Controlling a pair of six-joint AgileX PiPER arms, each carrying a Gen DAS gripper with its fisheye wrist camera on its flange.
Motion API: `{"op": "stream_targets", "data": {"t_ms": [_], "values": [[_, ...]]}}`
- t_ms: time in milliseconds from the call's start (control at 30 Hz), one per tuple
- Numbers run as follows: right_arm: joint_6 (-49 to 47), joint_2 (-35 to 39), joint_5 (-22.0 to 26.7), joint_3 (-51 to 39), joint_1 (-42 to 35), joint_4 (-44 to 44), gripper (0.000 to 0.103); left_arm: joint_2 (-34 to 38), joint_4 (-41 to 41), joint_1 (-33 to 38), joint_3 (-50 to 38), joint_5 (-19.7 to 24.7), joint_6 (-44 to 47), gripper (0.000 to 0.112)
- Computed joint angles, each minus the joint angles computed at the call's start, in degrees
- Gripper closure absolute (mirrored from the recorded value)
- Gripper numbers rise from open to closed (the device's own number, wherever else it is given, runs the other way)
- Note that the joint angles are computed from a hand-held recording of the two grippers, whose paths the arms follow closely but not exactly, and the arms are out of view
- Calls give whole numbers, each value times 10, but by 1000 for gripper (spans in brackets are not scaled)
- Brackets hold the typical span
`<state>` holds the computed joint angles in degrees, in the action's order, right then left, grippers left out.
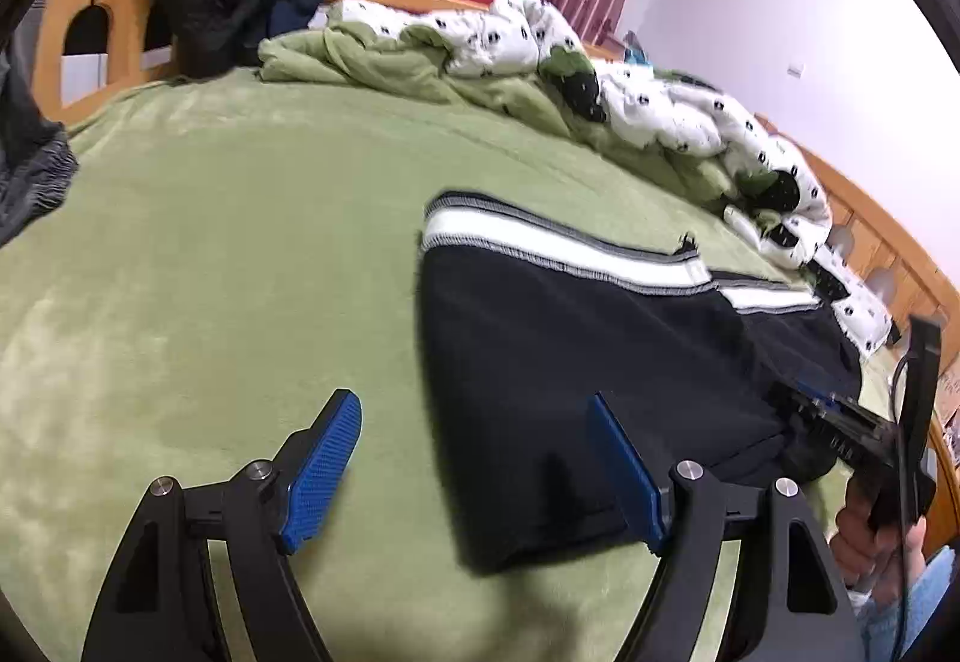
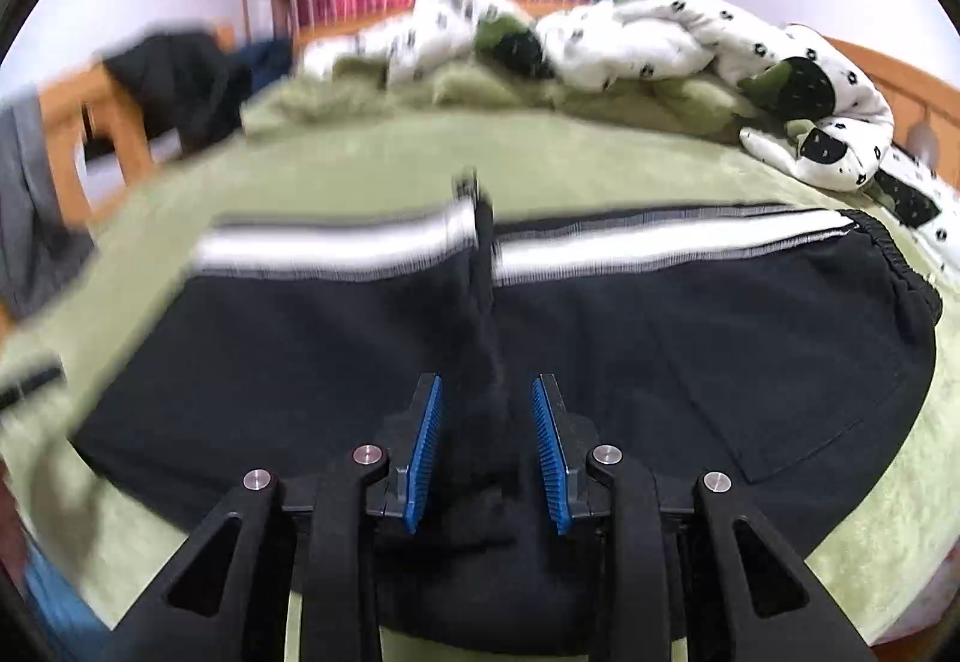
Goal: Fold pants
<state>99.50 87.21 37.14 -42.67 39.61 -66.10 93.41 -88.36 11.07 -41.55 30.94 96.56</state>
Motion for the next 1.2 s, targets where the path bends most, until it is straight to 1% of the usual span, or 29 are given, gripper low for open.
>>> {"op": "stream_targets", "data": {"t_ms": [33,67,100,133,167,200,267,367,467,533,633,667,733,800,867,967,1100,1167,1200], "values": [[2,8,-18,6,-5,9,76,8,0,-17,2,-23,-2,36],[27,4,-47,22,-16,-6,76,17,8,-30,3,-43,-10,36],[46,-6,-61,34,-23,-18,76,29,8,-40,7,-56,-9,36],[42,-9,-66,36,-26,-16,76,38,-11,-38,16,-50,11,36],[19,-13,-68,36,-29,1,75,37,-46,-30,30,-39,50,36],[18,-16,-68,38,-28,5,72,32,-58,-25,39,-32,69,36],[37,-17,-74,43,-30,3,69,24,-35,-14,44,-21,60,36],[50,-19,-74,46,-28,-1,67,22,-10,21,48,16,54,36],[62,-29,-62,52,-15,3,66,19,20,53,56,52,35,36],[69,-38,-44,53,-1,7,66,9,13,55,69,51,47,36],[97,-50,6,53,36,4,66,-12,-7,43,89,27,77,36],[105,-53,16,55,44,3,65,-19,-14,40,95,23,86,36],[116,-54,49,53,66,13,64,-31,-21,41,103,26,94,36],[103,-50,83,45,85,43,58,-36,-14,51,107,43,84,36],[74,-51,105,33,97,77,58,-35,12,57,101,52,44,37],[45,-62,136,20,115,106,58,-44,33,72,102,71,9,37],[48,-111,192,17,160,109,58,-83,36,91,110,87,-11,38],[30,-151,205,16,172,122,57,-107,72,101,101,107,-55,38],[0,-165,203,8,164,142,56,-117,88,107,97,120,-76,38]]}}
